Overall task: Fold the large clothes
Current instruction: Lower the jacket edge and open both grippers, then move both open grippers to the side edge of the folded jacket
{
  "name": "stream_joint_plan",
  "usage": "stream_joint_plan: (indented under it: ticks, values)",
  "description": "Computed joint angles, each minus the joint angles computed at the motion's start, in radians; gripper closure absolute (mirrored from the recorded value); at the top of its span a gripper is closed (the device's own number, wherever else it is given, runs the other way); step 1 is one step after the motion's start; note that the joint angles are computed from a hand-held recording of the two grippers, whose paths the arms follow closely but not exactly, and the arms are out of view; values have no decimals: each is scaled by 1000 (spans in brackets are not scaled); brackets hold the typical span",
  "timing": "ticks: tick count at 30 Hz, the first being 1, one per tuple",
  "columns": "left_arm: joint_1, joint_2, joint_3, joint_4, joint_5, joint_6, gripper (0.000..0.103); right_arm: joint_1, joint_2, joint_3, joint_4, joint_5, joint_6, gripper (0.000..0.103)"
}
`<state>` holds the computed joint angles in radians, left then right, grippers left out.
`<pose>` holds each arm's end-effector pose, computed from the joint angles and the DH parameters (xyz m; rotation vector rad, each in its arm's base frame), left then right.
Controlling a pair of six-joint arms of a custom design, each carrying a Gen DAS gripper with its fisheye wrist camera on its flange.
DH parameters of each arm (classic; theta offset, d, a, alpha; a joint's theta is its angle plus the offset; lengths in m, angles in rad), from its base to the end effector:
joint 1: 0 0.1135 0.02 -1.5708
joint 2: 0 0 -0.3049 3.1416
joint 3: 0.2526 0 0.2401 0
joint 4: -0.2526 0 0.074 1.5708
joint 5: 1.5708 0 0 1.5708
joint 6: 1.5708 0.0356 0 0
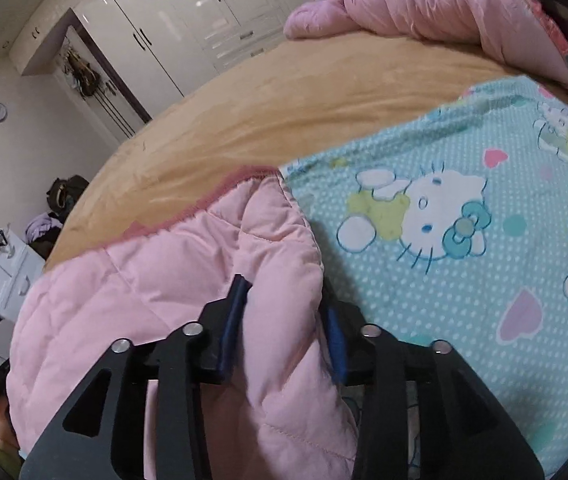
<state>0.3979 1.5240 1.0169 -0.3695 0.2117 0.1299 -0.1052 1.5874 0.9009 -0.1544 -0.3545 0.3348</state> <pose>0.2866 0.1123 0.2740 -0.2310 2.4100 -0.0199 0.3141 -0.0207 0.2374 0.3642 2.3828 0.5332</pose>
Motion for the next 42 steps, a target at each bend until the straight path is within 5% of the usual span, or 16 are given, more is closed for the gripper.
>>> stream_joint_plan:
  ticks: [3, 4, 6, 7, 10, 14, 24, 32, 42]
  values:
    - [2, -14, -8, -8, -2, -11, 82, -15, -18, 7, -37, -19, 41, 49]
    - [19, -21, -2, -27, 20, -25, 74, -18, -27, 12, -58, -27, 50, 47]
    - [57, -42, 7, -66, 51, -48, 48, -14, -88, 11, -110, -1, 64, 26]
    - [74, -57, 3, -71, 68, -49, 38, -7, -120, 6, -122, 30, 55, 25]
    - [103, -137, -10, -112, 80, -19, 34, 78, -274, -18, -163, 181, 22, 19]
    - [105, -297, -34, -172, 103, 25, 14, 272, -457, -41, -174, 319, 13, 9]
    - [-198, -440, -28, -328, -25, 10, 11, 762, -287, 146, -327, 490, -10, 8]
    - [-345, -397, -142, -275, -167, -10, 8, 815, -130, 192, -407, 512, -16, 4]
    - [-389, -354, -240, -149, -221, -76, 8, 819, -87, 79, -244, 552, -18, 4]
